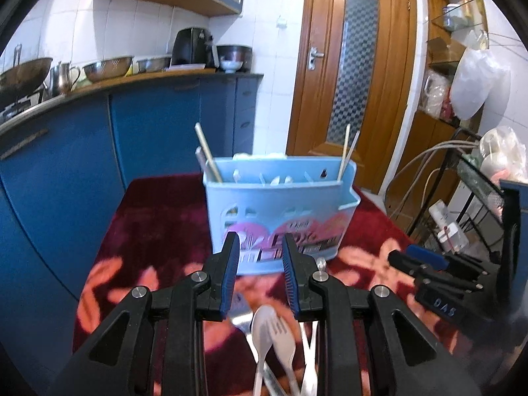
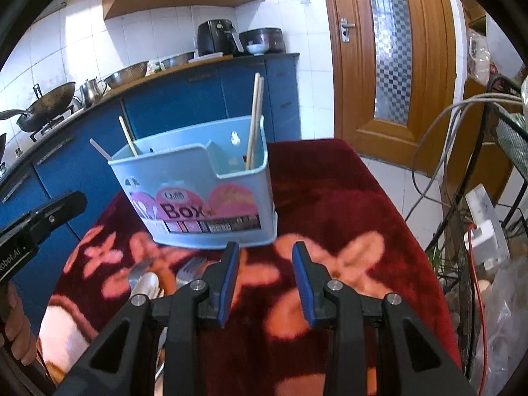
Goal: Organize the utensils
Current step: 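Withdraw both open tools back toward the utensils on the blanket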
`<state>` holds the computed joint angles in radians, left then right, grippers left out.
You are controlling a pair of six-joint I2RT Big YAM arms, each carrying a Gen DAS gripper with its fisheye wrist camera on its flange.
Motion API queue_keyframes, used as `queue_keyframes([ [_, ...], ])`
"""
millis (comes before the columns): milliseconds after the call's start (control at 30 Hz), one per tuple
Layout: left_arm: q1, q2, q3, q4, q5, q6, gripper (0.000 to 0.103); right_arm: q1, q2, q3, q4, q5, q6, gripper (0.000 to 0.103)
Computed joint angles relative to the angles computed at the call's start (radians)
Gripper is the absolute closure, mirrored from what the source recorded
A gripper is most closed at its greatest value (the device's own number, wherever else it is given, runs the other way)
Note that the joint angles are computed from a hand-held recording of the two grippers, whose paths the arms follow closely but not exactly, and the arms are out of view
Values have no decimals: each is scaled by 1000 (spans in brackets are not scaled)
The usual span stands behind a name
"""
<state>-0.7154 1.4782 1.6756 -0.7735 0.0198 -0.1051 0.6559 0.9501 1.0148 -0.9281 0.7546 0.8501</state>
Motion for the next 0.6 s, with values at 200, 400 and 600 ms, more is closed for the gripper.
queue_keyframes([
  [200, 8, 6, -19, -51, -8, 6, 77, 10, -7, -18, -16, -20, 28, 65],
  [400, 15, 32, -14, -130, -10, 12, 77, 13, -20, -38, -17, -44, 48, 63],
  [600, 14, 61, -12, -206, -22, 27, 76, 16, -29, -59, -5, -64, 56, 63],
])
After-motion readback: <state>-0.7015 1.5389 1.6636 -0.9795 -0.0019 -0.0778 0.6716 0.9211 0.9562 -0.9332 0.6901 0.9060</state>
